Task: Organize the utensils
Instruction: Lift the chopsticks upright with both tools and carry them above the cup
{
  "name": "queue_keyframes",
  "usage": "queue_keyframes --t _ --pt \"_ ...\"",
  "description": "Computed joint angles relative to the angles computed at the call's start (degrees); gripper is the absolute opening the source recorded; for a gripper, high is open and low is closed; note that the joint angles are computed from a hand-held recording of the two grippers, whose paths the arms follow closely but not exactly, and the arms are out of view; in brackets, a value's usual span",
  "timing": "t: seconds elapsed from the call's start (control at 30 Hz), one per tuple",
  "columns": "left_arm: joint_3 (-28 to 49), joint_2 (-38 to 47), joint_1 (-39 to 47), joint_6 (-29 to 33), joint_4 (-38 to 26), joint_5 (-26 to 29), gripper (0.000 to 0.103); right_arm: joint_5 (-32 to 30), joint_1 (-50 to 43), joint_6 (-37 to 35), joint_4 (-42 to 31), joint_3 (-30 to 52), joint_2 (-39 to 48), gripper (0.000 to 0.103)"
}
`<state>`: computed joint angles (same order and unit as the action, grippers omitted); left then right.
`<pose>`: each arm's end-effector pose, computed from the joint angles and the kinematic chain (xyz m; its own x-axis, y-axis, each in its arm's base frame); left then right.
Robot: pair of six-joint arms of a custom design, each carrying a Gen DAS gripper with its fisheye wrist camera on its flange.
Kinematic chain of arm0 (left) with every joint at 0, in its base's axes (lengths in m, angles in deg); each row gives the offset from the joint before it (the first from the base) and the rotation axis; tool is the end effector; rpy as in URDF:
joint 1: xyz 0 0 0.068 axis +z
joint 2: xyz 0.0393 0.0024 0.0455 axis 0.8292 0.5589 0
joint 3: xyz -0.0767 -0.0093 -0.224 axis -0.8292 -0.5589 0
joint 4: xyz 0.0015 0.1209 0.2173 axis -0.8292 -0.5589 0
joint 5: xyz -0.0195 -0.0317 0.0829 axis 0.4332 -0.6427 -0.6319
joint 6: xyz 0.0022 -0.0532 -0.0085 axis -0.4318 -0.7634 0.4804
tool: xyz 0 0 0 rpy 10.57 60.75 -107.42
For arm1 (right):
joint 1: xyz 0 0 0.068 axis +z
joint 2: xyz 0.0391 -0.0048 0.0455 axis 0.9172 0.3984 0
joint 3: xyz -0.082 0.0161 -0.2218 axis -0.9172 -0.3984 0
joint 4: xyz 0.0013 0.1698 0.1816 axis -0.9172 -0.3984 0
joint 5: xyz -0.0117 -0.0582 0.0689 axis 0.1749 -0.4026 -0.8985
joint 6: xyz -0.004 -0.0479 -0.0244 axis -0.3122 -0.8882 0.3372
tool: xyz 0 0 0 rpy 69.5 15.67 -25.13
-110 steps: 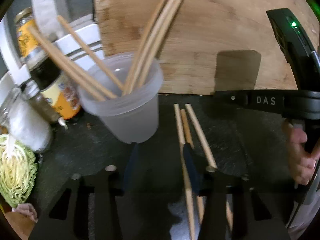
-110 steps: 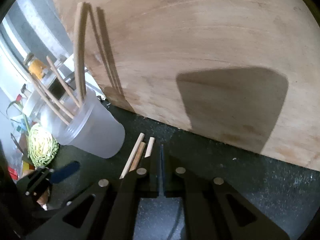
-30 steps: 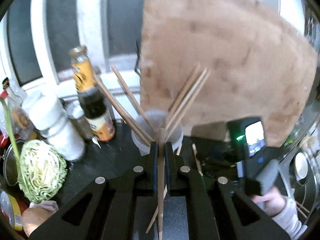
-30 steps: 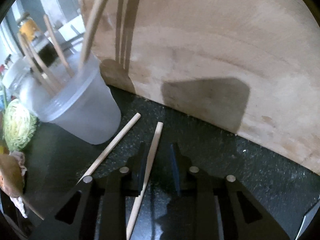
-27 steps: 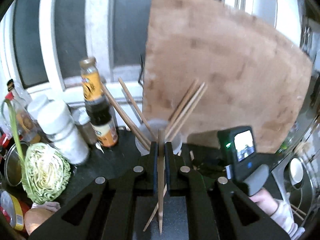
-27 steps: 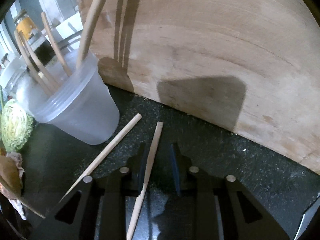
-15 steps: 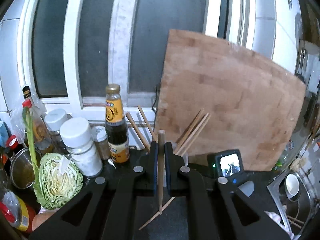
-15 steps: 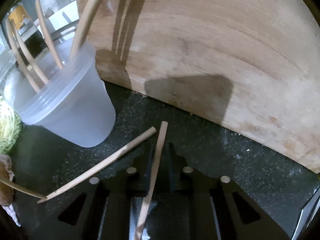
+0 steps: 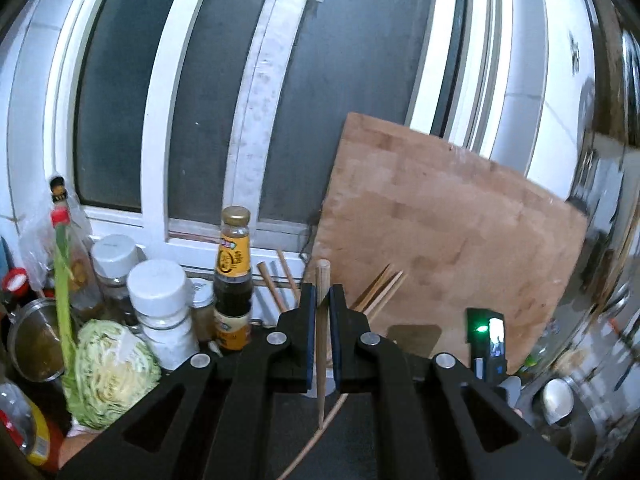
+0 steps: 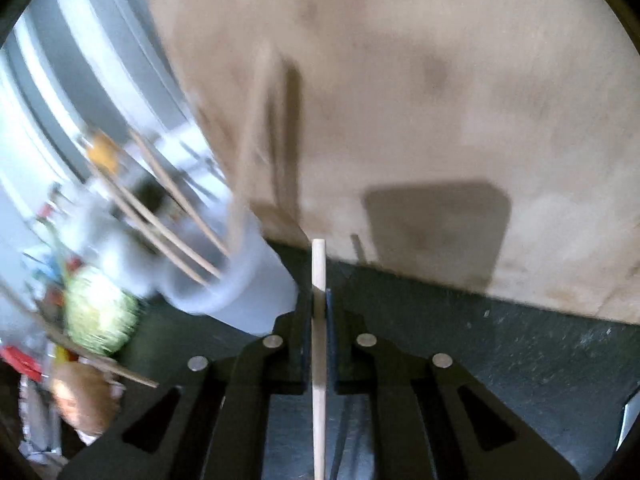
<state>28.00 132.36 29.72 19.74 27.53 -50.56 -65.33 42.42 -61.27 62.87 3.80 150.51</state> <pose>0.1895 -0.0944 0.2847 -0.5176 -0.0944 -0.8504 0.3122 0.9045 -0.2904 0.2236 -0.0831 0.1735 -0.7839 0.2592 -0.5642 0.0868 0.9455 0.3138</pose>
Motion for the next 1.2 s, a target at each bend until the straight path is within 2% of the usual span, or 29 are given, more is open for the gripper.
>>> queue_keyframes --t 0.17,0.3,0.37,0.47,0.57,0.67,0.77,0.9,1.07,1.13,1.2 --pt "-1.2 -0.1 3.3 -1.6 3.7 3.8 0.006 -8.5 -3.8 -0.1 -3.9 0.5 -13.6 0.006" --pt "-2.4 -0.9 5.1 -3.1 6.4 6.0 0.006 -11.8 -4.8 1.4 -3.2 1.2 -20.1 0.006" --pt "-2.9 -0.7 5.3 -3.4 7.7 5.9 0.006 -10.5 -2.2 4.8 -1.0 0.5 -24.8 0.006" --pt "-3.7 -0.2 4.8 -3.8 9.5 4.7 0.006 -11.9 -1.9 7.1 0.6 3.1 -26.0 0.006" --pt "-5.8 -2.3 2.9 -3.9 10.3 1.7 0.006 -9.1 1.5 9.3 2.8 2.0 -28.5 0.006" --pt "-6.4 -6.2 -0.7 -2.5 7.3 -3.0 0.006 -9.2 2.1 9.2 3.5 0.4 -29.6 0.006" --pt "-6.4 -11.0 -5.7 -1.3 3.9 -11.5 0.006 -11.4 -1.1 7.4 2.2 -1.1 -32.4 0.006" --pt "-5.7 -17.3 -9.7 -2.2 -1.9 -16.1 0.006 -13.5 -3.1 6.8 -2.7 0.7 -33.5 0.006" --pt "-3.0 -23.1 -21.3 -2.5 -9.3 -28.8 0.006 -13.7 -4.1 6.6 -7.2 2.4 -38.5 0.006" --pt "-1.2 -24.3 -23.2 -3.2 -11.9 -29.4 0.006 -14.7 -5.0 6.8 -9.4 4.0 -39.9 0.006" --pt "0.7 -25.1 -21.4 -3.8 -14.0 -24.9 0.006 -14.5 -5.4 6.9 -11.1 5.2 -41.7 0.006"
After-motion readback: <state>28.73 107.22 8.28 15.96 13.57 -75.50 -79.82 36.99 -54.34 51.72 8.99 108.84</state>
